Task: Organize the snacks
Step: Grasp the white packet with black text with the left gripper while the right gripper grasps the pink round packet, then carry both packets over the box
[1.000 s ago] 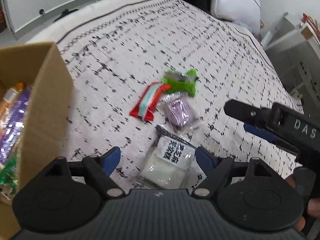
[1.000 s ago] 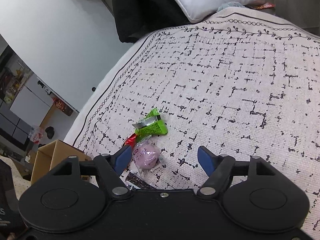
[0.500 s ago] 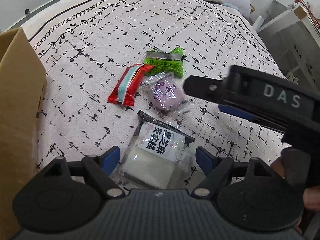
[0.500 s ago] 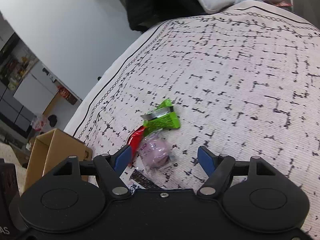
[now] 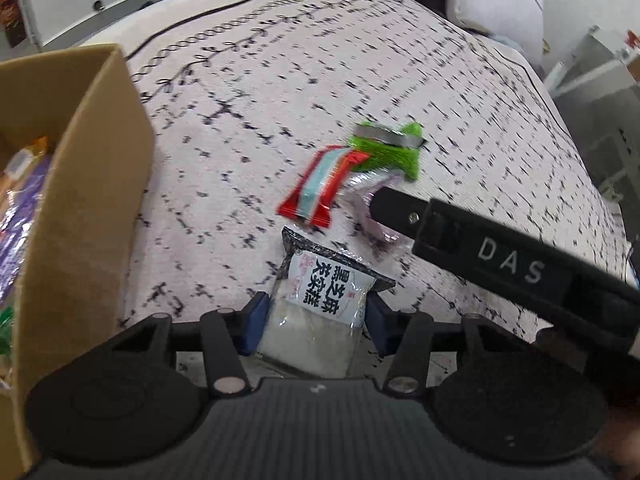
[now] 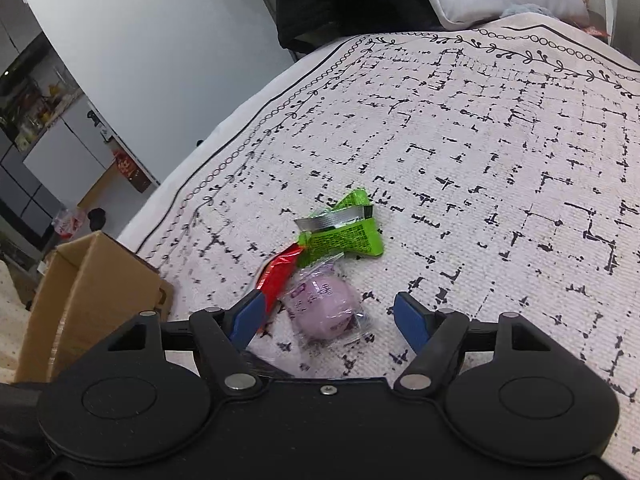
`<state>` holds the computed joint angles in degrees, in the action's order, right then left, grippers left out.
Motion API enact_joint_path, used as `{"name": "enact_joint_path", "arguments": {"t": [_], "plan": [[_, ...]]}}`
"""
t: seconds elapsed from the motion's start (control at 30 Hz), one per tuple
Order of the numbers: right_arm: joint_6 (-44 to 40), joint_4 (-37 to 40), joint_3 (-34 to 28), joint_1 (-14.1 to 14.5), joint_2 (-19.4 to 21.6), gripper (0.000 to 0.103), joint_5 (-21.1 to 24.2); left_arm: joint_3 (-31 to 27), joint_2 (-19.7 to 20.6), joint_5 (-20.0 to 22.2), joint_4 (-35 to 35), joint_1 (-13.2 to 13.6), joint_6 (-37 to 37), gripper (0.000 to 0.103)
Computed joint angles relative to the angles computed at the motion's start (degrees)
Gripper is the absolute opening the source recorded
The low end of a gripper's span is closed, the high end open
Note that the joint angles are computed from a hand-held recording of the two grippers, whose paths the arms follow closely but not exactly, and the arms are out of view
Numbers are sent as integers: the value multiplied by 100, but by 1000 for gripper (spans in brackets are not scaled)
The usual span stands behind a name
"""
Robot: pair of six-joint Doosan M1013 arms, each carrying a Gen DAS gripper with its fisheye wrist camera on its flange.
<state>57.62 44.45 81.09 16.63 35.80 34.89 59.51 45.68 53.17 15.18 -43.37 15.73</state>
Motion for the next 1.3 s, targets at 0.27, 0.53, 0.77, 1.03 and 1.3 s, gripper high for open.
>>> {"name": "enact_joint_path", "arguments": {"t": [0.27,0.53,0.77,1.03,1.3], "plan": [[240,-252,-82,0,47,37,37,-49,-37,280,217,12,-266,50],[705,-681,43,48,-160,23,-39,230,-319,-84,632,-21,-657,50],[950,-711,122,121,-355,22,-241,540,-631,-347,1189,-58,-1137,50],[1026,-575,193,269,-603,21,-416,953,-989,-481,1861,-56,-1776,50],[1067,-497,185,467,-776,20,-503,1398,-1311,-643,2118,25,-2294,50]]}}
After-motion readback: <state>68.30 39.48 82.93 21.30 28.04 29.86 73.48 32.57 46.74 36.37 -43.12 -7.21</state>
